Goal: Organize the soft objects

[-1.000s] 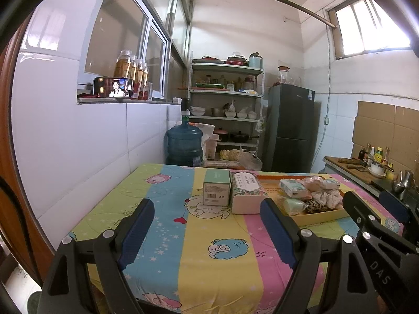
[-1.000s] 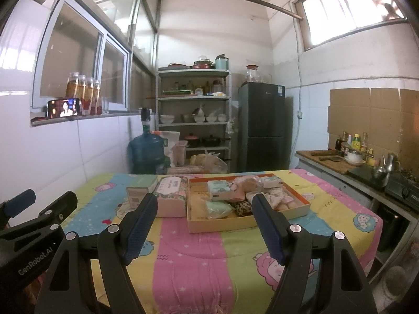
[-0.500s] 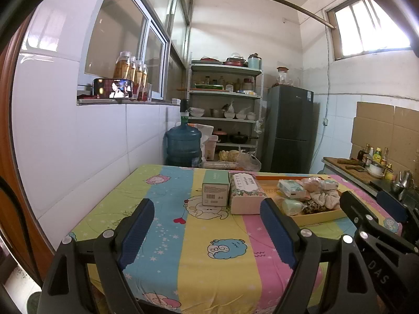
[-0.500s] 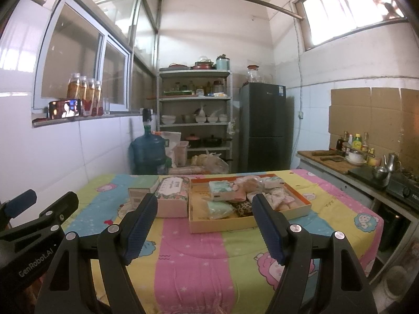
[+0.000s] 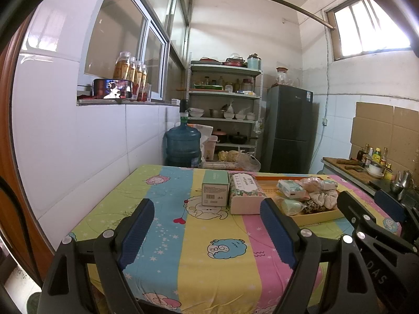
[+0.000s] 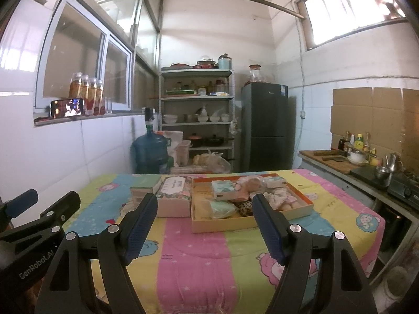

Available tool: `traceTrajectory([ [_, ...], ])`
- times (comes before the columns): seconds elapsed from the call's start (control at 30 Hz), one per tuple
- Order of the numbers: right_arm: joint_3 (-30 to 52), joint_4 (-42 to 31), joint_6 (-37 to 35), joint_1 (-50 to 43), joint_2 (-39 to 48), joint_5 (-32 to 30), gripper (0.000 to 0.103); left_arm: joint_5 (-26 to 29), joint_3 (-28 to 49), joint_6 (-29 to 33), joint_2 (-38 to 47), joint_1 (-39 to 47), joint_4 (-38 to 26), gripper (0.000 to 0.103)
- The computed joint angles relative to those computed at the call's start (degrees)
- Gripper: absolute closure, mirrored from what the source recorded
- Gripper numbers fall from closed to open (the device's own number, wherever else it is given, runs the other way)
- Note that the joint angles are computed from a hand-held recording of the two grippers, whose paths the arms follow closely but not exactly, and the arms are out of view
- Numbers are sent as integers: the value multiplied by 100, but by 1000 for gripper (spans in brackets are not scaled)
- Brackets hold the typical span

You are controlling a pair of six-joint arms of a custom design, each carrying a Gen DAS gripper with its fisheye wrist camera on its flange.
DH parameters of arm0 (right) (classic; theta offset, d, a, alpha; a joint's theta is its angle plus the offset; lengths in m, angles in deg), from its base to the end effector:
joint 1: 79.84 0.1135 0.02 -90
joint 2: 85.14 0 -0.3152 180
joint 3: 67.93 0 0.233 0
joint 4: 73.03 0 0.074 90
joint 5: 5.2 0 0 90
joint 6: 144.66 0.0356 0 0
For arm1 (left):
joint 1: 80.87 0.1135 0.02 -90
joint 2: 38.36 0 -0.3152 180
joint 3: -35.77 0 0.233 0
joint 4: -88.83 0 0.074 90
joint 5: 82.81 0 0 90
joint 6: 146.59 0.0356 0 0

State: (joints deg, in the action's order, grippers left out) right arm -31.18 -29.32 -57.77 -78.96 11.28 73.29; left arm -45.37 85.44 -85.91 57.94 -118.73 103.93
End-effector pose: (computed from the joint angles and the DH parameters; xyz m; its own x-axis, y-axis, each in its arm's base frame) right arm 0.2774 0.0114 0.1957 -0.2633 -0.0572 -0.9630 -0.2215 0.9752 0.0026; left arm 0.2511 -0.1594 0.2074 -0.2810 -0.1586 -0.9465 -0.3427 0.9378 -0.0554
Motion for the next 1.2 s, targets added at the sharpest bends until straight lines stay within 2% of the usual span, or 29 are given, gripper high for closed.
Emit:
traceTrajectory([
  [1.2,-36,69,19,34,21,30,27,-25,-30,-9,36,-25,65,20],
])
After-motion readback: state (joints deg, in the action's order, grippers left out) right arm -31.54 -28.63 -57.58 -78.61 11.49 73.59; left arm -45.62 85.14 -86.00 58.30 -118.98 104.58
